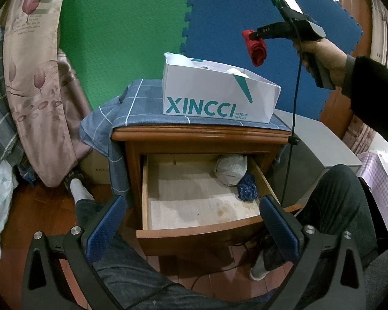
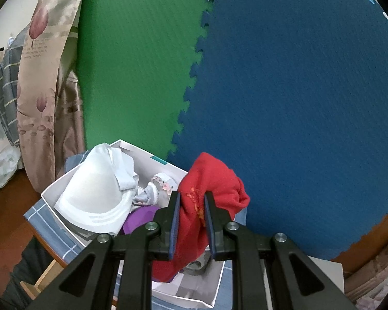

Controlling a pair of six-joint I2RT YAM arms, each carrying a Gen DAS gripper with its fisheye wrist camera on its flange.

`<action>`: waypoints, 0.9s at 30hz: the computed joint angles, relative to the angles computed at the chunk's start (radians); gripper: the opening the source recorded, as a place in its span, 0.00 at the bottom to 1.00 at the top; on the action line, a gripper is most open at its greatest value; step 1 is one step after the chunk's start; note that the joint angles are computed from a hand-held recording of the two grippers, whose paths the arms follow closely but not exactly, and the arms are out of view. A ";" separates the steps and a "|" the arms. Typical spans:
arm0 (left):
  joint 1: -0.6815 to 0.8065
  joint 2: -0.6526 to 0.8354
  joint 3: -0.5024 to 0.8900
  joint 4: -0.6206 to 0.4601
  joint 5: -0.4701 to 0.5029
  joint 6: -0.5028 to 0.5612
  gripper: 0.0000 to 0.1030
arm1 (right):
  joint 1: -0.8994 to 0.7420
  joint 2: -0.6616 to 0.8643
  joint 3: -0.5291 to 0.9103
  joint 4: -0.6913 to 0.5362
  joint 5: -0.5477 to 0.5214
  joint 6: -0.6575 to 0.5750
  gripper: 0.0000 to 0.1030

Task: Take underwear out of drawer
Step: 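Lower the red cloth into the shoebox and open the right tool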

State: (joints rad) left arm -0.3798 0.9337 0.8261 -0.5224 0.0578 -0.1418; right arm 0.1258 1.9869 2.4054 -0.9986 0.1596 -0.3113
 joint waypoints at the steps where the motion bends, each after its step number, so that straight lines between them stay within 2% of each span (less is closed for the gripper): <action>1: 0.000 0.003 0.004 -0.002 -0.001 0.000 0.99 | -0.001 0.002 -0.002 0.002 0.000 0.001 0.18; 10: -0.006 -0.002 -0.006 -0.006 -0.003 -0.006 0.99 | -0.008 0.004 -0.045 0.024 0.004 0.008 0.18; 16: -0.015 -0.011 -0.020 -0.005 -0.007 -0.024 0.99 | -0.049 0.060 0.017 -0.036 -0.050 0.054 0.18; 27: -0.057 0.074 0.017 -0.029 -0.017 -0.015 0.99 | -0.074 0.087 -0.183 0.062 -0.046 0.024 0.20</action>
State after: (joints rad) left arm -0.4366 1.0076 0.8435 -0.5518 0.0409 -0.1564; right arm 0.0514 2.0737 2.2226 -0.9366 0.1131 -0.2870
